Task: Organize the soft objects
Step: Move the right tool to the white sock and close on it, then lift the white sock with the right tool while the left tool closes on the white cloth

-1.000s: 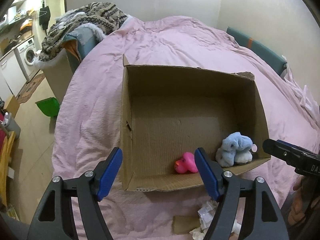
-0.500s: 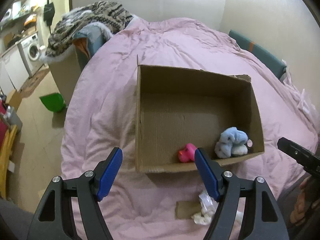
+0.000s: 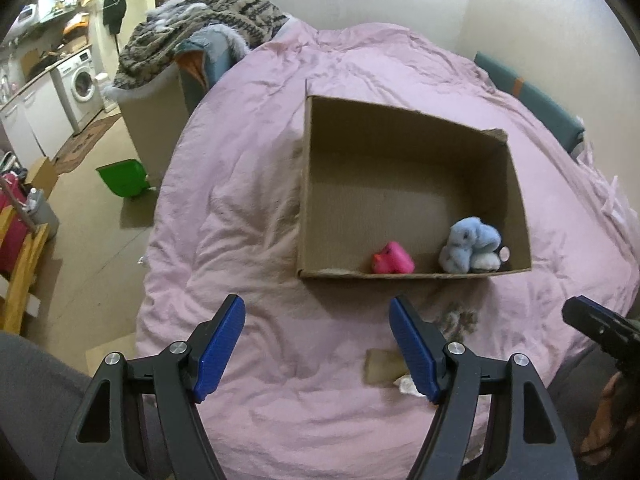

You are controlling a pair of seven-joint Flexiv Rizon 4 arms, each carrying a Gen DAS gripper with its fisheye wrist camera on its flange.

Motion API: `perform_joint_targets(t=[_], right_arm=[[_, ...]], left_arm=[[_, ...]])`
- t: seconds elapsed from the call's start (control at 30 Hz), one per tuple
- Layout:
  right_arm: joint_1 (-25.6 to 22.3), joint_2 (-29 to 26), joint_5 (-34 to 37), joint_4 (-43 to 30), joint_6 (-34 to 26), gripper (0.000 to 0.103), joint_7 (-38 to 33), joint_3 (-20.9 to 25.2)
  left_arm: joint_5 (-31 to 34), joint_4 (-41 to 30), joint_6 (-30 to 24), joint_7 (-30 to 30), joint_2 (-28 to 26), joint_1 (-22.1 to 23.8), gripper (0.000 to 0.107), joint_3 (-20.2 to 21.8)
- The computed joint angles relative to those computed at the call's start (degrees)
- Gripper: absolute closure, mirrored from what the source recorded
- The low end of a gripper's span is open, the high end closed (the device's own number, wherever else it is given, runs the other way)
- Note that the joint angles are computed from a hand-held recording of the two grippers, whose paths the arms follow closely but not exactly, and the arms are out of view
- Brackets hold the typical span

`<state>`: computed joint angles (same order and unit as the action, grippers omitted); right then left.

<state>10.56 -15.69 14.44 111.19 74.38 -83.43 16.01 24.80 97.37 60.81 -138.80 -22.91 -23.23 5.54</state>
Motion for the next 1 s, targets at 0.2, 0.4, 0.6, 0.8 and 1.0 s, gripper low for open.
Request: perform_joint_targets(t=[0.2,0.4,0.6,0.8,1.0], right_arm=[[-2.25,-1.61,4.50,-2.36,-3.62,0.000,0.12,1.31],[-4.84,-5.12,11.98,-8.63,-16.56,0.017,-4.20,2.97],[-2.15,-8.35,11.72,-12.07,-26.38,0.047,-6.09,1.39],[1.55,-9.45,6.13,-11.52,-28.93,0.070,-4.78,-0.18],[2.76,-8.30,3.48,-9.47,-25.30,0.093,-4.64,-0.47]], left_arm=[[-2.18,1.38,0.09,-0.29,-0.11,0.97,0.035,-0.56],[-3.64,0.15,-1.06,0.39,-2.00,1.24,0.035,-0.75],[-5.73,-0.74,-1.69,2.56,-3.50,1.43,0.035,-1.08],[-6.55,-1.31,-2.30,3.47,-4.29,1.08,0.035,-0.67],[-10.58,-0.26,-2.21,6.75,-4.87,2.72,0.035,-2.40]])
